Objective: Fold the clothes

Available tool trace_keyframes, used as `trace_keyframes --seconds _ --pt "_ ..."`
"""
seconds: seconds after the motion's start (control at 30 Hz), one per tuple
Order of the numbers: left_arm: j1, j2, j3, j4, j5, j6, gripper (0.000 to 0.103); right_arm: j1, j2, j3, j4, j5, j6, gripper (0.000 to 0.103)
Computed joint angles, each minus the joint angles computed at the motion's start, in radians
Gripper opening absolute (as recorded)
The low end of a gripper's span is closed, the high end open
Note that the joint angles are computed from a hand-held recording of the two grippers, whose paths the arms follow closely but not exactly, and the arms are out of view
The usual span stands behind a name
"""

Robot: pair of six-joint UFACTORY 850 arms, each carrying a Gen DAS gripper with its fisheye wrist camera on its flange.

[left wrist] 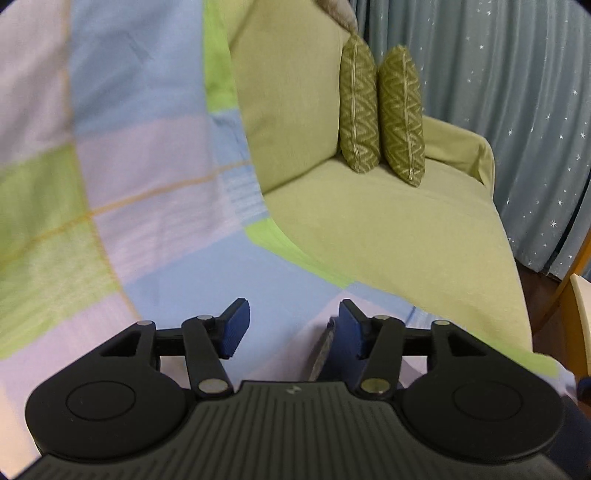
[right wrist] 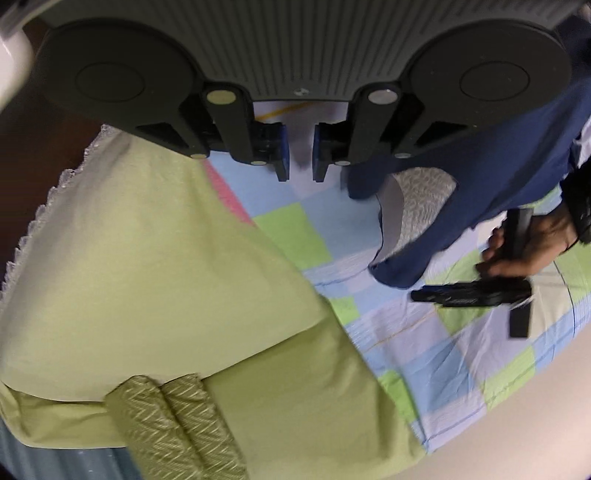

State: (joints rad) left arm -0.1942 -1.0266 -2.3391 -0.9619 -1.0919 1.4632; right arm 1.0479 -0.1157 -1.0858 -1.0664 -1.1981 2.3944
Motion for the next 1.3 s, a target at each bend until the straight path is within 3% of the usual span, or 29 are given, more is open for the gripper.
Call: trace_keyframes --seconds 0.1,0.23,0.37,0.5,0.67,0.8,1.0,1.1,1.13,1.2,1.23,1.3 --pt "0.059 0.164 0.238 -0.035 0.024 0.129 0.057 0.026 -0.010 -0.021 -0.027 -0.016 0.012 0.018" --pt "0.145 0.321 0.457 -0.060 0.023 0.218 0.059 0.053 -0.032 -0.056 -0.102 0.106 0.032 0.027" --pt "0.315 0.507 0.700 -0.057 0.064 0.338 0.060 0.070 -0.076 -0.110 -0.143 0.232 0.012 0.040" --pt "0.472 0.609 0.812 -0.024 0.113 0.441 0.061 0.087 -0.147 -0.200 -0.133 0.326 -0.046 0.042" --pt "0.663 0.651 0.843 0.023 0.124 0.440 0.065 0.081 -0.259 -0.359 -0.066 0.437 -0.297 0.043" --pt "0.763 0.609 0.800 0.028 0.046 0.338 0.068 0.067 -0.365 -0.515 0.048 0.521 -0.602 0.043" --pt "0.764 0.592 0.815 -0.045 0.006 0.425 0.076 0.054 -0.586 -0.849 0.340 0.518 -1.158 0.047" --pt "0.738 0.542 0.772 -0.028 -0.022 0.407 0.074 0.052 -0.667 -0.983 0.419 0.481 -1.312 0.051" --pt "0.735 0.530 0.762 -0.020 -0.030 0.406 0.067 0.051 -0.703 -1.045 0.452 0.452 -1.384 0.052" --pt "0.714 0.490 0.715 0.034 -0.048 0.389 0.012 0.054 -0.778 -1.174 0.510 0.372 -1.508 0.053" --pt "0.710 0.482 0.705 0.050 -0.048 0.385 0.004 0.056 -0.817 -1.239 0.533 0.330 -1.563 0.053" --pt "0.719 0.458 0.669 0.029 -0.077 0.407 0.004 0.060 -0.867 -1.322 0.554 0.264 -1.630 0.053"
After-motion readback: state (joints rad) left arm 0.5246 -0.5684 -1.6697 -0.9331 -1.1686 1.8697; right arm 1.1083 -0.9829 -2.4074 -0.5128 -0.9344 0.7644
